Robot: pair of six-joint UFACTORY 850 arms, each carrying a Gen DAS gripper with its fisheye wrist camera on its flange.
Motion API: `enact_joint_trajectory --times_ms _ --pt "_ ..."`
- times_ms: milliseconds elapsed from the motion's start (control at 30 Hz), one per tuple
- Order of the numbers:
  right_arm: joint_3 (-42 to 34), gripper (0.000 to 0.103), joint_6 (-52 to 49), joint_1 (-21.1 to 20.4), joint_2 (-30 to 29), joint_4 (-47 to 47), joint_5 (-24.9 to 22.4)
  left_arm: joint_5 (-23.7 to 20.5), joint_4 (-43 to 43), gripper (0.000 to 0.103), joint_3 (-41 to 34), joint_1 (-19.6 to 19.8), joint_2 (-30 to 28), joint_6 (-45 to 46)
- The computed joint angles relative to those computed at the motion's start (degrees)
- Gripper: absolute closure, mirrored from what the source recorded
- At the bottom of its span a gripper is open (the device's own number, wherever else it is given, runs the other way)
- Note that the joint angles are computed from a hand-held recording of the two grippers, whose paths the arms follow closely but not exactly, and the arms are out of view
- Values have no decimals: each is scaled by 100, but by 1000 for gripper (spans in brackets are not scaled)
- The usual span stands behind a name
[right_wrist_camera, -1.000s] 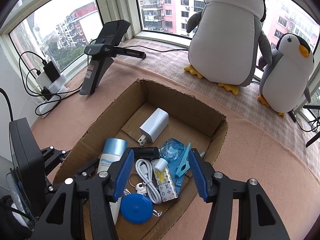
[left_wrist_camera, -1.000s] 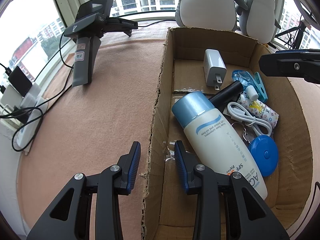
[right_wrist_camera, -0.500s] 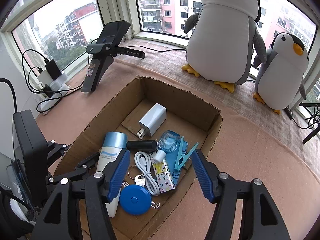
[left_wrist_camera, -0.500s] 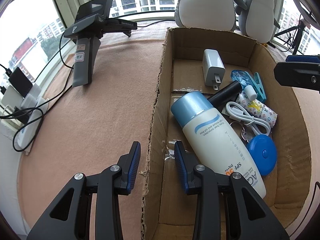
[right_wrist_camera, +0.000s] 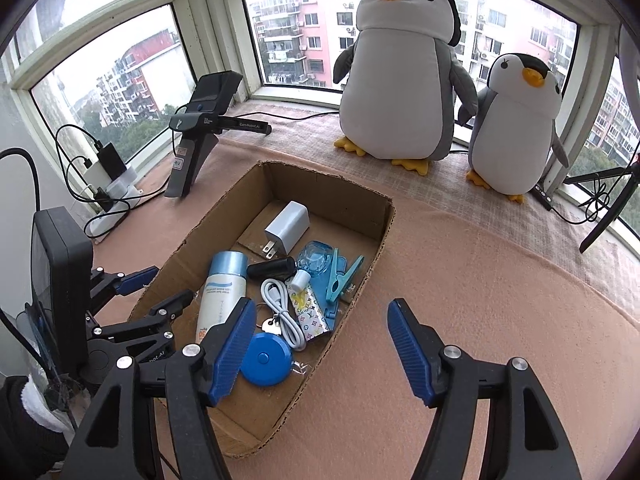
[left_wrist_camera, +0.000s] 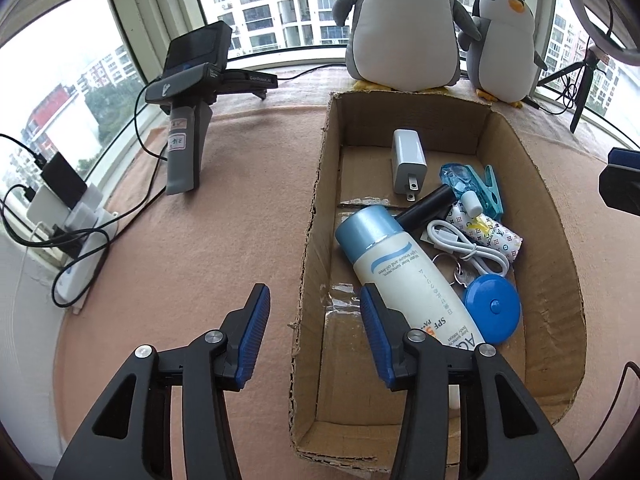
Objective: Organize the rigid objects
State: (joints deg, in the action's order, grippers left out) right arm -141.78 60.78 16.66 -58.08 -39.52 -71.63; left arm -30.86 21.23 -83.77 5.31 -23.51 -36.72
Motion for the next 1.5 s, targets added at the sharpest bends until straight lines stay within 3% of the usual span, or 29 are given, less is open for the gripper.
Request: enact_joint_trajectory --times_ms 233,333,800,900,1233,1500 --pt "1272 38 889 288 874 -551 50 44 256 56 121 -173 388 -156" --pt "1635 37 1186 429 1143 -752 -52 73 347 47 195 -270 556 -207" --pt "2611 22 2362 1070 1865 -1446 -924 -41 547 40 477 -707 1229 -472" --pt "2857 19 2513 1138 2040 -1496 -913 -123 808 30 468 -820 1305 -798" --pt "3415 18 2623 1314 2459 -1611 -1113 -298 842 30 314 -1116 1301 -1120" --pt "3867 18 2746 1337 2753 -1707 -971 -355 1207 30 229 -1279 1244 -1596"
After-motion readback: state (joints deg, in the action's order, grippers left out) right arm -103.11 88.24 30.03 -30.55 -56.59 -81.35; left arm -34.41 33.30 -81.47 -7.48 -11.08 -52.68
